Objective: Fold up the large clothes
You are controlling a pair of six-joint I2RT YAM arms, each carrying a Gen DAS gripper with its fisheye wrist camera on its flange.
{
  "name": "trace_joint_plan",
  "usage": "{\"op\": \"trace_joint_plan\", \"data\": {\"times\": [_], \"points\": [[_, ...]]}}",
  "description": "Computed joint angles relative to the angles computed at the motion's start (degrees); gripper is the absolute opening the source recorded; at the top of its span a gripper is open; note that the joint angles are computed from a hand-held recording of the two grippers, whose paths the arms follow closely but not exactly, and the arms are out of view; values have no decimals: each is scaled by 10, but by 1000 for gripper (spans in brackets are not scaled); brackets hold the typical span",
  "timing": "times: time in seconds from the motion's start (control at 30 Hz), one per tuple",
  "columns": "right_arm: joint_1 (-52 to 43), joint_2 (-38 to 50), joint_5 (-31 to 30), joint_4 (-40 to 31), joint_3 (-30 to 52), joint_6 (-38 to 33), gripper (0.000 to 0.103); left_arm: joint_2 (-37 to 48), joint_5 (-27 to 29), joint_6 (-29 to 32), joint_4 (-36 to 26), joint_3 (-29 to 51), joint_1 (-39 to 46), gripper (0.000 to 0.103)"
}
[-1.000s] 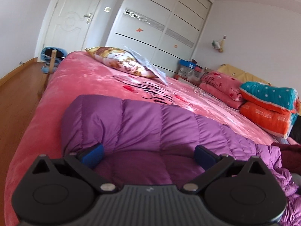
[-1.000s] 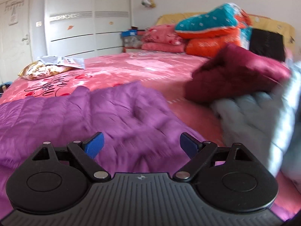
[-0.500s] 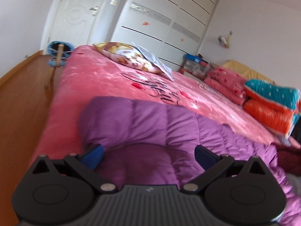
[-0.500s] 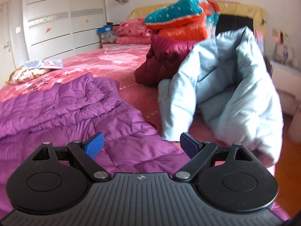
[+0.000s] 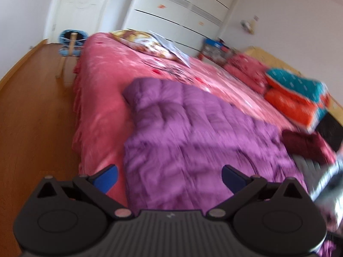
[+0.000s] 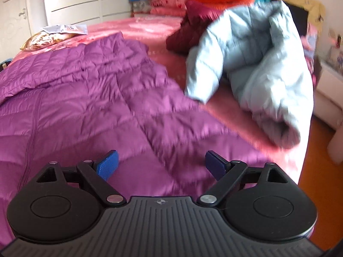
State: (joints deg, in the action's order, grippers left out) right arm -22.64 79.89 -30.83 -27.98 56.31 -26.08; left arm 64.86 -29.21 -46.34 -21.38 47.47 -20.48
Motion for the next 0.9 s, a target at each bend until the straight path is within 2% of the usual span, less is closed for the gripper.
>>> {"op": "trace_joint_plan", "data": {"times": [0.27,0.47,0.7,0.9], "points": [[-39,-80,-44,-115,-39,-89,103,-4,-42,-44,-61,10,-122,102],[-57,-156,-82,-235,-62,-228,103,14,-64,-77,-86,20,-196,102],[-90,-250,-115,-405,-83,-427,103,19,-77,-164,-144,24,-259,102],[-113,-245,-124,-509,-69,-536,103,10,-100,-216,-186,16,-270,102]]}}
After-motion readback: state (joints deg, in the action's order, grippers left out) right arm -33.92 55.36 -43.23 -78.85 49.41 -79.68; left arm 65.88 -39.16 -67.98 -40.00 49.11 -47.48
